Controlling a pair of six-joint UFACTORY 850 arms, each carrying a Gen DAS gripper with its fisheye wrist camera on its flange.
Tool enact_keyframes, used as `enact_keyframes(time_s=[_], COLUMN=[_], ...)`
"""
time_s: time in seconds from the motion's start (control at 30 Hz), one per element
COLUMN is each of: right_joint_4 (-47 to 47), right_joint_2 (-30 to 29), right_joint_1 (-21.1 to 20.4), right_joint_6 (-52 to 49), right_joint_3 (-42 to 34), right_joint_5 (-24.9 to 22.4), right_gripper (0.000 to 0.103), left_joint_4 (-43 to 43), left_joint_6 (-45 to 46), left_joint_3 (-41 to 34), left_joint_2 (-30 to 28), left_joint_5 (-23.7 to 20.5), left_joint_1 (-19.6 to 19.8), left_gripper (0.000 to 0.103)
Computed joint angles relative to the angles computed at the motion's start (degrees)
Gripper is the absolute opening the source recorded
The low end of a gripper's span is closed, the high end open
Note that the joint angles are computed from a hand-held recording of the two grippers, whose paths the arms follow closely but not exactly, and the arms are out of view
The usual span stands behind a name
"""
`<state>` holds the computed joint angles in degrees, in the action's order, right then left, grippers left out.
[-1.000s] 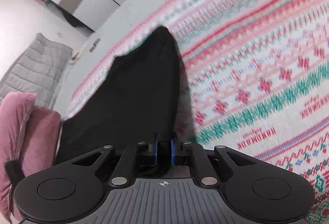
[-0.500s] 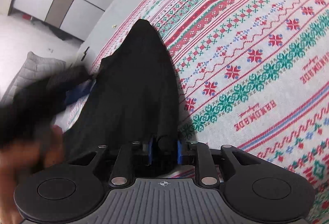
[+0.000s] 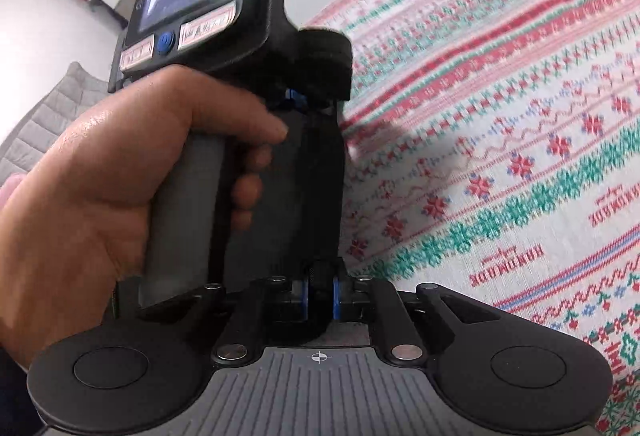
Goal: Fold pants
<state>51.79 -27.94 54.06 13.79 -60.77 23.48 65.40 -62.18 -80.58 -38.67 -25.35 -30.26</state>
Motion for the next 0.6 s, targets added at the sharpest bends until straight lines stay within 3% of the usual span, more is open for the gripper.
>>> enact_keyframes(time_s=[0.1, 0.27, 0.4, 0.6], right_joint_4=[3.2, 5.1, 6.6, 18.9], right_joint_2=[0.4, 1.8, 5.0, 12.2], right_joint_1=[1.6, 2.3, 2.7, 4.1], right_joint_6=[-5.2, -10.0, -12.0, -24.2], right_joint_3=[-0.2, 0.2, 3.4, 10.2], right_joint_5=[4.8, 8.1, 10.0, 16.6], right_gripper=[0.009, 0.008, 0.008, 0.008], left_joint_4=[0.3, 3.1, 6.0, 6.7], left_joint_6=[-2.4, -9.3, -14.6, -22.8], left_joint_3=[0.9, 3.5, 2.5, 0.5], left_joint_2=[1.9, 6.6, 6.9, 6.7], left_joint_5=[3.2, 8.7, 10.1, 13.4], left_joint_1=[1.3, 2.6, 1.2, -2.0], left_gripper=[0.028, 0.028, 0.028, 0.028])
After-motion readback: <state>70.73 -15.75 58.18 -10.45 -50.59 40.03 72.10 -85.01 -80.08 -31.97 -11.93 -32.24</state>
